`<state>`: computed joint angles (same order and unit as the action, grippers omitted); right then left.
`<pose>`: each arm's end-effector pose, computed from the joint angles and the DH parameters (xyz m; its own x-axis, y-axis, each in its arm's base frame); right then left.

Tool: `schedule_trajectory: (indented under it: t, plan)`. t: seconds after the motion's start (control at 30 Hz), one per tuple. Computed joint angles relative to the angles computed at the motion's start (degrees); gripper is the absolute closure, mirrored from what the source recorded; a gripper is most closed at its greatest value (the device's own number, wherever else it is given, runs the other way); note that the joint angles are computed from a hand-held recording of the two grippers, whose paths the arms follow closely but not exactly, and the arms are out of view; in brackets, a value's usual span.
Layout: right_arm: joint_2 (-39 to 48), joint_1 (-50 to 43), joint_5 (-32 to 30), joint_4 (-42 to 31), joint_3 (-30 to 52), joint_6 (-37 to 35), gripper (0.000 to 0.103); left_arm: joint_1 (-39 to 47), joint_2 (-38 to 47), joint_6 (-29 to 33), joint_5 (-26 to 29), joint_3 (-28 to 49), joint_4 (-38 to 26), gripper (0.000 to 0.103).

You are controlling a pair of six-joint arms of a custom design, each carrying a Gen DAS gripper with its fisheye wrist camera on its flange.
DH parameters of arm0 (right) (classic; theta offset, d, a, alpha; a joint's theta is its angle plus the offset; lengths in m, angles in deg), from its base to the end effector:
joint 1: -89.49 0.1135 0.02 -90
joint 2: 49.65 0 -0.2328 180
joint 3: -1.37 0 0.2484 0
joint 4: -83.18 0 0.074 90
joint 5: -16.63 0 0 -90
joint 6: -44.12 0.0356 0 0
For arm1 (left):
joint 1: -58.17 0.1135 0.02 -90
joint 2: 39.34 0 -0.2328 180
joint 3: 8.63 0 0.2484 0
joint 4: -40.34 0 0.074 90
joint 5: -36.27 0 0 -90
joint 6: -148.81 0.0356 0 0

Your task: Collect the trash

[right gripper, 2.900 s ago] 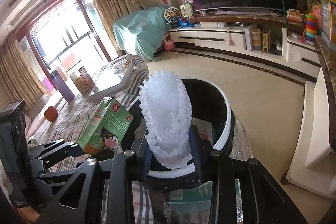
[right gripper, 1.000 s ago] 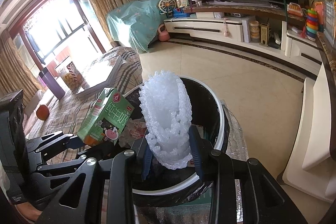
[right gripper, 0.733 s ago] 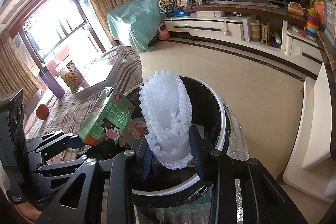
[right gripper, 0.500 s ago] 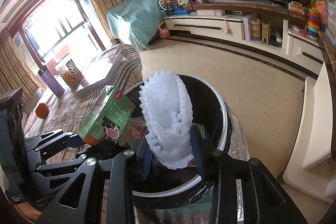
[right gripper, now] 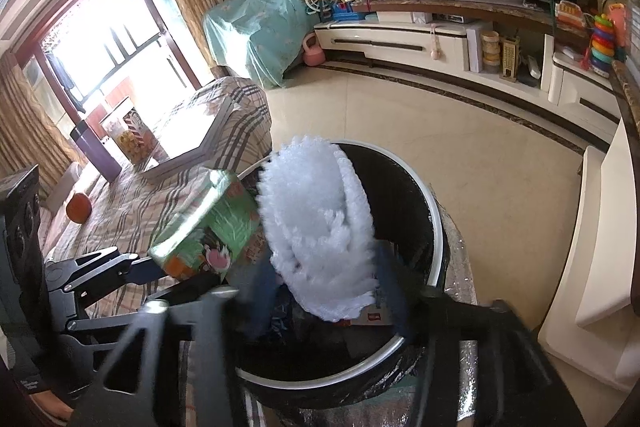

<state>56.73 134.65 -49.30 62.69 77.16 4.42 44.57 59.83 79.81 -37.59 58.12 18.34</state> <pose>0.2686 0.2496 0.1276 -0.7095 0.2827 -0.6454 0.1240 0.9518 0.2807 0.3182 -0.0872 0.1222 -0.6007 0.4995 -0.6242 0.6409 0.7676 -0.0026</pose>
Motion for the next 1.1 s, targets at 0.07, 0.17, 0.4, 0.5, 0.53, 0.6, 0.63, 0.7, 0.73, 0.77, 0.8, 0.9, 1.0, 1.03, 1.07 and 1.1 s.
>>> schedule_trajectory:
  t: [0.07, 0.17, 0.4, 0.5, 0.53, 0.6, 0.63, 0.7, 0.73, 0.77, 0.8, 0.9, 1.0, 1.03, 1.07, 1.1]
  plan:
    - [-1.0, 0.4, 0.9, -0.2, -0.7, 0.6, 0.038, 0.9, -1.6, -0.2, 0.3, -1.6, 0.8, 0.038]
    - [-2.8, 1.1, 2.1, -0.3, -1.9, 1.5, 0.038, 3.2, -4.3, 0.9, 2.1, -3.3, 0.3, 0.038]
    - [-5.8, 6.4, 8.3, -0.2, -3.9, 6.0, 0.022, 12.5, -12.6, 1.7, 9.0, -10.2, -1.1, 0.026]
    - [-5.8, 9.8, 10.9, -0.7, -3.8, 9.0, 0.021, 17.4, -15.5, 2.4, 12.8, -13.4, -2.2, 0.024]
    - [-5.5, 11.0, 11.8, -1.2, -3.4, 10.0, 0.021, 19.1, -16.4, 2.8, 14.0, -14.5, -2.6, 0.023]
    - [-4.6, 13.5, 13.9, -2.8, -2.1, 12.5, 0.02, 22.6, -19.4, 3.5, 15.6, -17.2, -2.4, 0.022]
    - [-4.2, 14.6, 14.6, -3.3, -1.6, 13.5, 0.019, 24.6, -20.9, 4.0, 16.8, -18.5, -2.6, 0.02]
    - [-3.0, 17.3, 16.6, -4.6, -0.1, 16.2, 0.015, 28.8, -22.9, 5.4, 20.2, -20.1, -3.7, 0.018]
    - [-2.6, 18.4, 17.6, -5.2, 0.5, 17.3, 0.011, 30.8, -23.9, 6.2, 21.9, -21.0, -4.3, 0.016]
    - [-1.9, 19.8, 18.7, -5.9, 1.2, 18.8, 0.008, 33.6, -25.2, 8.0, 23.6, -22.2, -5.0, 0.015]
    - [-1.0, 21.3, 19.8, -6.9, 2.2, 20.7, 0.004, 34.8, -26.1, 8.9, 24.2, -23.0, -5.1, 0.015]
    - [2.3, 24.7, 22.0, -11.0, 5.9, 26.0, 0.003, 40.1, -27.9, 13.1, 26.5, -25.0, -6.7, 0.013]
    - [5.6, 27.5, 23.7, -15.9, 10.4, 28.0, 0.003, 46.0, -28.0, 19.3, 29.8, -25.4, -11.2, 0.012]
    - [6.4, 28.3, 24.7, -17.4, 11.7, 28.6, 0.003, 47.3, -28.4, 20.6, 30.3, -25.7, -12.0, 0.012]
    - [7.2, 29.1, 25.6, -18.7, 13.1, 29.2, 0.003, 49.8, -29.3, 22.7, 31.5, -26.3, -13.2, 0.012]
    - [7.9, 30.0, 26.8, -20.5, 14.6, 30.2, 0.003, 51.8, -30.2, 24.4, 32.4, -26.8, -14.3, 0.012]
